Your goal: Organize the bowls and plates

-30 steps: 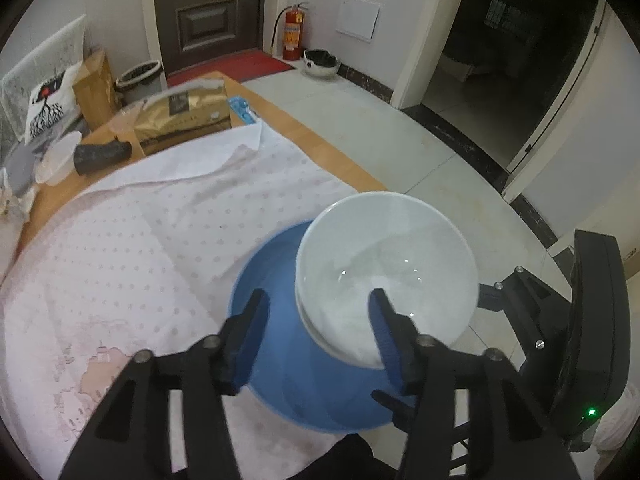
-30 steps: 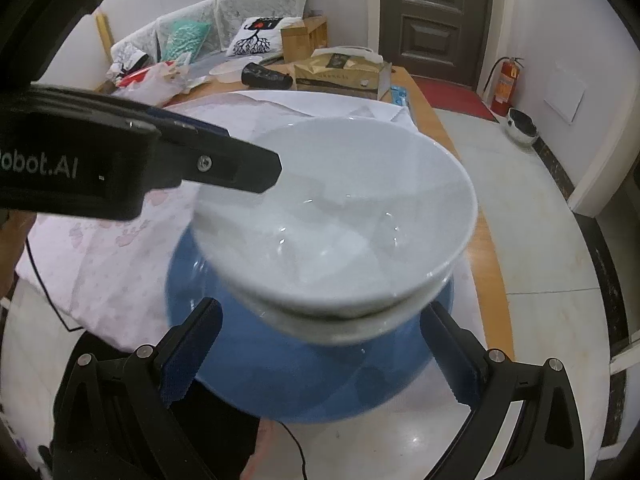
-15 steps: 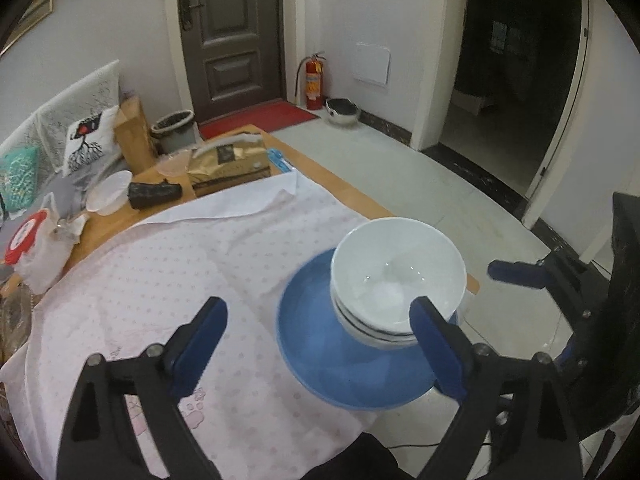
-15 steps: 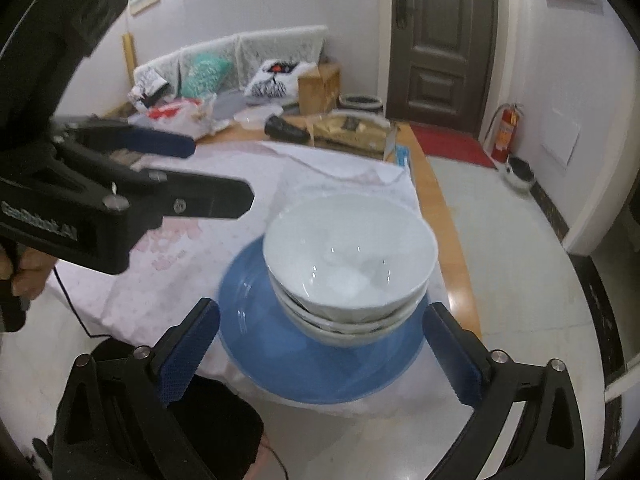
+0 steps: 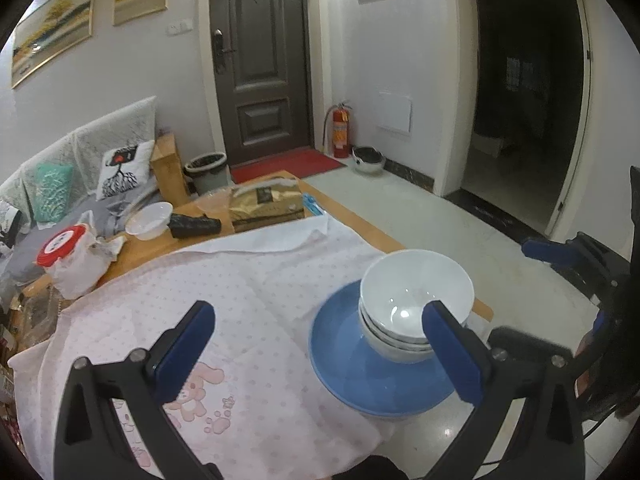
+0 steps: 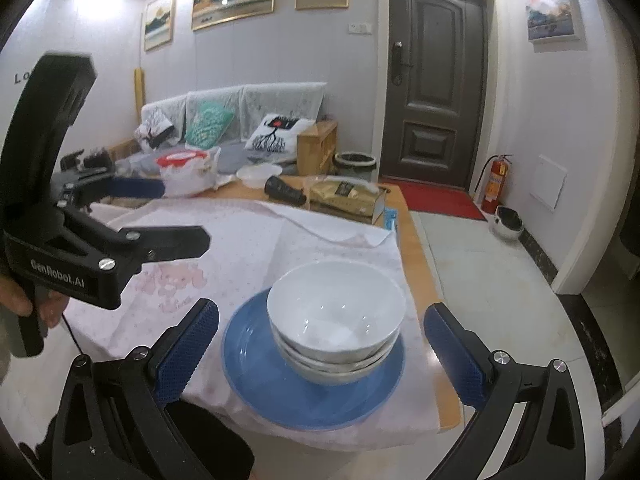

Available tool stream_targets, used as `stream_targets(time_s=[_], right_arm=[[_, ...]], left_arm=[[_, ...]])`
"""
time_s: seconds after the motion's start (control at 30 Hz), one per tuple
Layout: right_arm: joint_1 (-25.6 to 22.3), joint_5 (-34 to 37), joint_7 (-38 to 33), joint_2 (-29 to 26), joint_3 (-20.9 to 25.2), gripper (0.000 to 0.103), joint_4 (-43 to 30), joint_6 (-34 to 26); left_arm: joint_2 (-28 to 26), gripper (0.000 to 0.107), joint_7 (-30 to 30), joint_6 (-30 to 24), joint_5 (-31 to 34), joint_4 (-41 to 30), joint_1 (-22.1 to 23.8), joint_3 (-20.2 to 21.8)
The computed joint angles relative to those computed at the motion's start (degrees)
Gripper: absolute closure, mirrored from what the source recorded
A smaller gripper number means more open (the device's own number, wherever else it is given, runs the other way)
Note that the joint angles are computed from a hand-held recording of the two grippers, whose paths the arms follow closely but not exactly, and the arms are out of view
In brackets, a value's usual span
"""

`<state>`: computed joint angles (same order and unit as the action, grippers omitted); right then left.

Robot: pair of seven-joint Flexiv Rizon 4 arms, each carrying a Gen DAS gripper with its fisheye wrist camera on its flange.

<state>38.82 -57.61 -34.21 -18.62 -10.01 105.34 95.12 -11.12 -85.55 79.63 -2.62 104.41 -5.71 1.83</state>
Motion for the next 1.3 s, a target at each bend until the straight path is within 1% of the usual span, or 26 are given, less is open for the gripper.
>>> stream_targets(time_s=[0.07, 0.13, 0.17, 0.23, 0.3, 0.37, 0.43, 0.47, 0.5, 0.53, 0.57, 0.63, 0.67, 0.7, 0.77, 0.87, 0.93, 1.0, 1.2, 1.3], right_arm=[[2.16, -2.47, 2.98, 0.45, -3.78, 0.001, 0.45, 1.68], [5.21, -5.19, 6.49, 0.80, -8.74, 0.001, 0.88, 3.90], [8.28, -6.75, 8.80, 1.03, -13.28, 0.001, 1.36, 5.75], [13.93, -6.35, 9.96, 1.20, -20.45, 0.001, 2.39, 8.21], [17.29, -4.35, 9.09, 1.02, -24.20, 0.001, 2.90, 9.43], [19.56, -2.24, 7.74, 0.92, -26.38, 0.001, 3.28, 10.12], [22.47, 0.15, 5.94, 0.97, -29.17, 0.001, 3.99, 10.88], [24.30, 1.75, 4.87, 0.82, -30.97, 0.001, 4.40, 11.59], [25.28, 3.07, 4.00, 0.67, -31.74, 0.001, 4.59, 11.95], [25.71, 4.25, 3.23, 0.51, -31.98, 0.001, 4.64, 12.41], [25.86, 5.44, 2.61, 0.22, -31.87, 0.001, 4.46, 12.94], [25.78, 7.47, 1.34, -0.17, -31.24, 0.001, 4.18, 13.66], [25.84, 8.63, 0.67, -0.44, -30.97, 0.001, 3.93, 14.23], [25.72, 9.59, 0.01, -0.68, -30.52, 0.001, 3.67, 14.56], [25.72, 11.75, -1.46, -1.40, -29.87, 0.001, 2.91, 15.41], [26.61, 15.28, -4.19, -2.61, -29.76, 0.001, 1.71, 16.38], [26.10, 16.47, -5.69, -3.10, -28.51, 0.001, 0.79, 16.39], [23.80, 16.30, -6.43, -3.62, -25.33, 0.001, -0.68, 16.10], [20.04, 18.77, -9.17, -5.25, -19.14, 0.001, -3.56, 15.55], [18.97, 20.31, -10.89, -5.64, -16.92, 0.001, -4.26, 14.85]], left_arm=[[0.50, 0.004, -1.21, 1.59, 0.66, 0.91, -0.29, 0.56], [1.09, 0.004, -2.66, 2.73, 1.71, 1.64, -0.65, 1.21], [1.43, 0.004, -4.42, 3.61, 3.08, 1.95, -1.15, 2.06], [1.99, 0.004, -7.23, 4.78, 5.25, 2.46, -1.70, 3.17], [2.67, 0.004, -11.10, 5.65, 8.29, 2.80, -2.42, 4.69], [3.24, 0.004, -14.16, 6.04, 11.08, 2.90, -2.69, 5.57], [3.94, 0.004, -20.52, 6.06, 17.34, 2.02, -4.01, 7.95], [4.23, 0.004, -22.95, 5.94, 19.80, 1.67, -4.13, 8.40], [4.65, 0.004, -27.25, 5.80, 24.05, 0.93, -4.75, 9.62], [5.06, 0.004, -30.17, 5.73, 26.93, 0.56, -4.82, 10.14], [5.67, 0.004, -35.12, 5.23, 31.59, -0.20, -5.43, 11.28], [6.94, 0.004, -42.92, 3.84, 38.76, -1.14, -5.79, 12.18], [7.43, 0.004, -44.64, 3.58, 40.35, -1.14, -5.33, 11.97], [8.18, 0.004, -47.84, 2.82, 43.24, -1.32, -5.13, 11.96], [9.44, 0.004, -52.30, 1.68, 47.19, -1.39, -4.22, 11.33], [11.92, 0.004, -60.37, -1.39, 55.10, -1.79, -2.73, 9.77], [13.33, 0.004, -63.18, -3.33, 58.34, -1.69, -1.43, 8.38], [14.24, 0.004, -64.43, -4.40, 59.79, -1.36, 0.03, 7.08], [15.69, 0.004, -64.70, -4.59, 60.05, 0.06, 4.70, 3.93], [16.13, 0.004, -65.19, -4.59, 60.33, 0.48, 6.97, 2.13]])
